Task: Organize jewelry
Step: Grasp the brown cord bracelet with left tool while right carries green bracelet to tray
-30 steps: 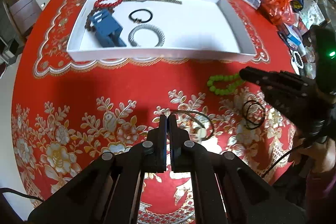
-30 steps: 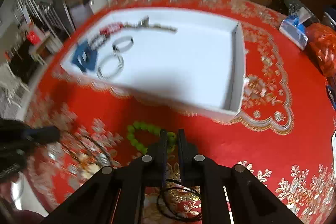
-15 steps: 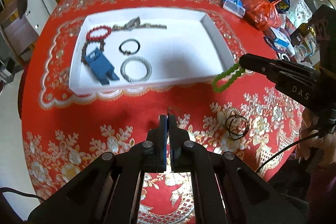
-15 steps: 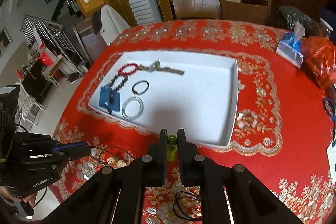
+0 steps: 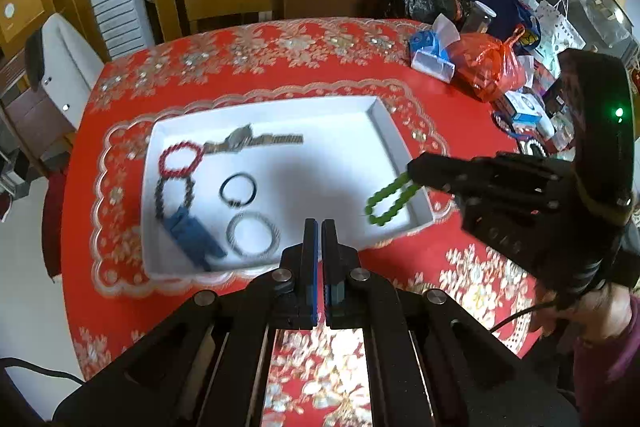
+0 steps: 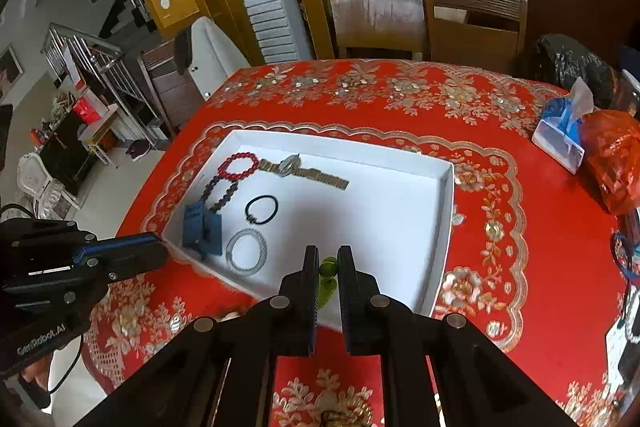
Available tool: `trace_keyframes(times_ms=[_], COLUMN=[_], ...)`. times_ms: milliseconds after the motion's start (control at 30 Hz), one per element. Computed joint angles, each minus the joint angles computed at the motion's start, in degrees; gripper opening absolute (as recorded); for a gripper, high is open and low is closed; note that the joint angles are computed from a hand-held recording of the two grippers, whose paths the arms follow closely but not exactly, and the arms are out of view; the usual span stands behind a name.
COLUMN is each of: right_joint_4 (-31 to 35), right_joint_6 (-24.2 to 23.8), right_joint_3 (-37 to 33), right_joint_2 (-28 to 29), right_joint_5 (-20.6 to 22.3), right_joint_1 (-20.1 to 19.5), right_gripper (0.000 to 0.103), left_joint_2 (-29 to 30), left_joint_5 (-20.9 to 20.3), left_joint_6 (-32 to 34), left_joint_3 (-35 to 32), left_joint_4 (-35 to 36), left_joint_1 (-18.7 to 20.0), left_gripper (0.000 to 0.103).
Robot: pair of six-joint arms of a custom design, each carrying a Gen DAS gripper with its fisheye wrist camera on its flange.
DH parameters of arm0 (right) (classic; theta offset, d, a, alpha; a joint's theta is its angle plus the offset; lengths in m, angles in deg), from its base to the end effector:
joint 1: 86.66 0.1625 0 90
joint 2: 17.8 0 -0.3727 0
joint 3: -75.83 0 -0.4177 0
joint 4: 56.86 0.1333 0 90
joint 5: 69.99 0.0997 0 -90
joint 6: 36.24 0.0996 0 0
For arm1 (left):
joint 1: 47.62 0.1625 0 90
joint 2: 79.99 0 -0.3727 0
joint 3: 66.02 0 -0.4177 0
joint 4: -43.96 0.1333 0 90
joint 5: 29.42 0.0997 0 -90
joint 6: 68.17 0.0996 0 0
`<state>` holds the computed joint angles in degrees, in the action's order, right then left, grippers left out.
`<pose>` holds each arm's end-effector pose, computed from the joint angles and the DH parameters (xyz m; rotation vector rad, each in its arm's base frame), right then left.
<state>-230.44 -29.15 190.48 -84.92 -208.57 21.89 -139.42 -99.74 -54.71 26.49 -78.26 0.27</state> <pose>0.2294 -0.4993 0.2032 -0.1055 -2.3014 0.9515 -0.3039 -0.5851 0.1601 1.3101 2.4785 -0.0999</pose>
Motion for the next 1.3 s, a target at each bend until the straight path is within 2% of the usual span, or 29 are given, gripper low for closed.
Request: trace_keyframes(times_ms=[200, 400, 433, 467, 533, 800, 967, 1033, 1100, 1133, 1167, 1300], right_joint_4=[1.29, 2.48, 2.53, 2.63, 2.95, 3.63, 3.73, 3.76, 3.69, 3.59, 3.54, 3.28], right_joint_6=[-0.74, -1.33, -1.54, -1.76, -1.78, -1.09, -0.98, -1.03, -1.02, -1.06, -1.08, -1.08], right_joint_3=[-1.31, -1.87, -1.98, -2.12, -2.34, -2.42, -2.53, -2.54, -2.59, -2.62, -2.61, -2.51], right_joint_2=[-0.19, -0.50, -0.34, -0.21, 0.16, 1.20, 1.56, 1.63, 1.73, 1.80, 1.81, 1.71], right_joint_5=[1.79, 4.67, 4.89, 5.17, 6.00, 7.53, 7.69, 7.63, 7.68, 7.59, 7.60, 7.52], right_joint_1=[-2.24, -3.59, -3.67, -3.78, -4.14, -4.89, -4.64, -4.43, -4.26, -4.14, -4.07, -3.76], right_gripper=[0.008, 0.008, 0.008, 0.008, 0.008, 0.008, 0.008, 0.008, 0.008, 0.008, 0.008, 0.008], left_joint_2=[4.96, 3.87, 3.61, 3.15, 1.90, -3.53, -1.72, -0.95, -0.12, 0.57, 1.10, 1.03], left_joint_5=[-0.89, -1.47, -1.32, -1.54, -1.89, 1.07, 4.95, 4.82, 4.54, 5.27, 5.31, 4.44], left_joint_6=[-1.42, -1.87, -2.37, -2.93, -3.93, -6.59, -7.65, -7.90, -7.79, -7.70, -8.02, -7.59], left_joint_3=[-4.77, -5.61, -5.73, -5.61, -4.60, 5.29, 8.02, 7.84, 7.47, 7.01, 6.36, 5.86], left_joint_4=[1.74, 5.93, 7.15, 8.05, 8.91, 9.21, 6.74, 5.81, 4.49, 4.74, 5.59, 5.00], left_joint_1=[0.66, 2.69, 3.11, 3.80, 5.02, 5.93, 5.95, 6.45, 6.99, 7.18, 7.41, 7.93], left_gripper=[0.000, 0.003, 0.010, 0.025, 0.044, 0.059, 0.059, 0.059, 0.041, 0.015, 0.006, 0.005])
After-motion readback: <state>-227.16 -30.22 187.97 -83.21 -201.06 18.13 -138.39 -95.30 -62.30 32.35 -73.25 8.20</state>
